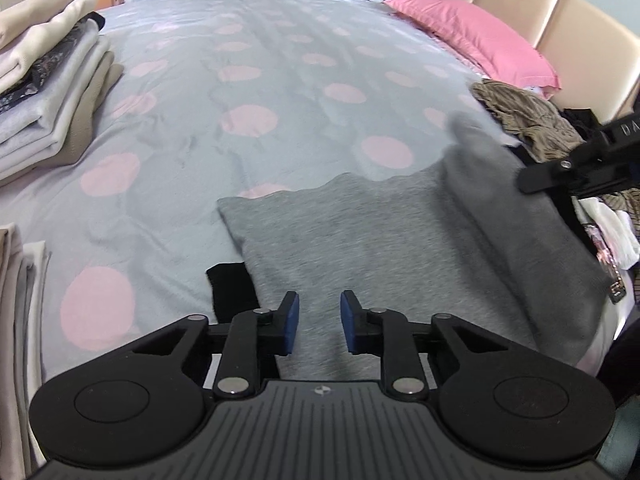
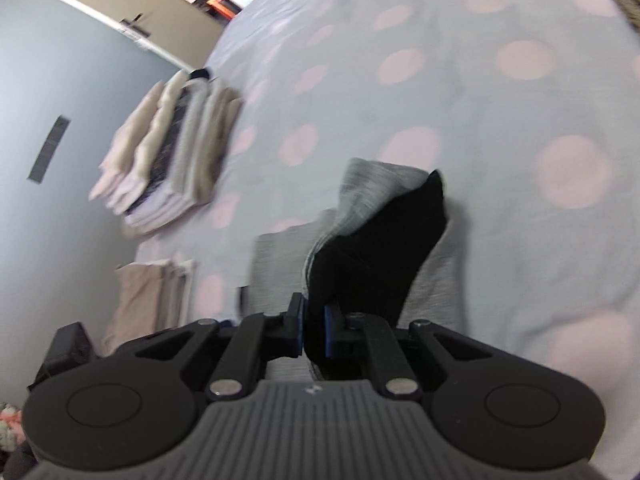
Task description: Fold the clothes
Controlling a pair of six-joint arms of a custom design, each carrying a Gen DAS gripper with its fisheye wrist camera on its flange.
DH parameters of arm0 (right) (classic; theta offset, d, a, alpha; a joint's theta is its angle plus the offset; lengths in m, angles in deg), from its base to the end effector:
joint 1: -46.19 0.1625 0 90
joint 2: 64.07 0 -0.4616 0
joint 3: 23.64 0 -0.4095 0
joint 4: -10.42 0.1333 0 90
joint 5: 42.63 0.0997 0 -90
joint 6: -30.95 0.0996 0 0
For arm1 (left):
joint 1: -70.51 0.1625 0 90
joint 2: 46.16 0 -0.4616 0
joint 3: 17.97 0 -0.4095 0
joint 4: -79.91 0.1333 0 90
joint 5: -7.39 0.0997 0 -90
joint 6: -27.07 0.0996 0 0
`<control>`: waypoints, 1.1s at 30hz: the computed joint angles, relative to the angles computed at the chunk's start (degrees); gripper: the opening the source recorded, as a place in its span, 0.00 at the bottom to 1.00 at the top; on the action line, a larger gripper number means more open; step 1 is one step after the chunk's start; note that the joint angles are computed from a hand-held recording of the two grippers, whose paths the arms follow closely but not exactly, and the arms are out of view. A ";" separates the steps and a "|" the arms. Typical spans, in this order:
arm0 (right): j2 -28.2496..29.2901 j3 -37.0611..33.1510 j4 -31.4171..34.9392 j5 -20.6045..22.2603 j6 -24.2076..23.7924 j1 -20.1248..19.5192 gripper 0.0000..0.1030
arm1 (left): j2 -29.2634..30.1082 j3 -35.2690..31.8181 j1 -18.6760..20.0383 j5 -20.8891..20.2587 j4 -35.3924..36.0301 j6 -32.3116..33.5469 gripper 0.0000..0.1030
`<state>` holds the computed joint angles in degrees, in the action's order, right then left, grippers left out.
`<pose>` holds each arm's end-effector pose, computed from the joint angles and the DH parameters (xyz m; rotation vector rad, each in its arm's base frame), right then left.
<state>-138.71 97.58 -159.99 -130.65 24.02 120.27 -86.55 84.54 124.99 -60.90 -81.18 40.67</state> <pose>-0.0172 -0.5587 0.2830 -0.2142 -2.9207 0.8830 -0.2426 -0.6328 0.0238 1.1184 2.5480 -0.3157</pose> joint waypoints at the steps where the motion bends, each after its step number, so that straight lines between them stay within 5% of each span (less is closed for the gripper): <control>1: 0.90 -0.34 0.12 0.48 0.33 0.56 0.11 | -0.03 -0.02 0.03 -0.25 0.04 0.09 0.19; 9: 9.78 -4.89 0.70 1.62 2.69 4.99 0.11 | -0.74 0.21 0.95 -0.94 0.25 0.29 0.17; 23: 21.50 -12.12 -2.93 -4.92 3.87 8.45 0.11 | -1.65 0.13 2.51 0.85 1.01 -1.28 0.17; 33: 20.27 -11.69 -2.87 -7.87 -0.66 9.58 0.28 | -2.08 0.15 1.83 2.03 1.77 -1.98 0.17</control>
<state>-118.43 85.90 -162.85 -138.52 23.36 129.85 -88.64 84.69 126.82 -58.87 -79.41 38.69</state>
